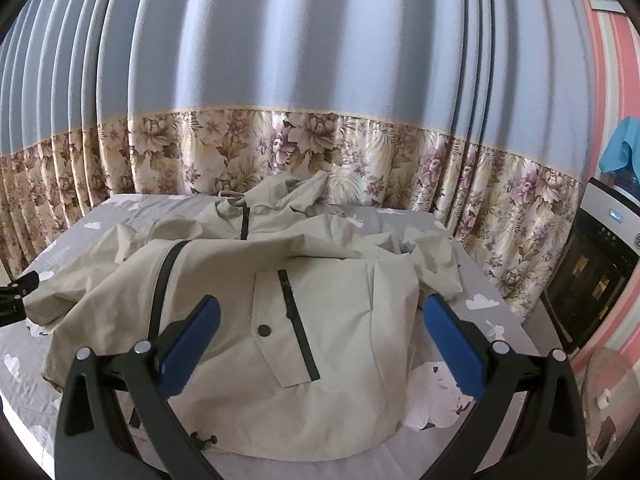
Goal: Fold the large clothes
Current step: 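Move both grippers open toward the beige jacket's sleeve and front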
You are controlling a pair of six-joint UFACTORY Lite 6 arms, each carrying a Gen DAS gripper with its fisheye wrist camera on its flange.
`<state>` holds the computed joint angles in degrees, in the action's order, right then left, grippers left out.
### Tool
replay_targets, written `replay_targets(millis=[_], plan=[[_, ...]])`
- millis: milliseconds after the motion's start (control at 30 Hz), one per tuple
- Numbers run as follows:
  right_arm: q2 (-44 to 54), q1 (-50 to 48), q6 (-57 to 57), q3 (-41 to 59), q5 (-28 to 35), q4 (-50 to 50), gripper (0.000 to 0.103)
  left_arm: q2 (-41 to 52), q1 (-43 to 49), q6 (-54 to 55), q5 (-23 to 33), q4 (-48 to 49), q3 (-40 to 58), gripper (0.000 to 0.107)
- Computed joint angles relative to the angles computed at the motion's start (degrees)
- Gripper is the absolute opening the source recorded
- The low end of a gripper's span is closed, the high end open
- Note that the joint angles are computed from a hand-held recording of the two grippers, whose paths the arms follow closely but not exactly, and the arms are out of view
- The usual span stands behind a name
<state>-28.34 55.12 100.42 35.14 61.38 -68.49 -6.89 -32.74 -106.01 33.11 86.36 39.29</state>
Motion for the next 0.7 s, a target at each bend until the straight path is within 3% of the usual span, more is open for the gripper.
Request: replay_targets(millis=[700], plan=[[-0.65,-3.73,-1.53,-0.44,-2.46,1.78,0.102,0.37,2.06,1.19,-2.62,-2.08,1.33,0.1]])
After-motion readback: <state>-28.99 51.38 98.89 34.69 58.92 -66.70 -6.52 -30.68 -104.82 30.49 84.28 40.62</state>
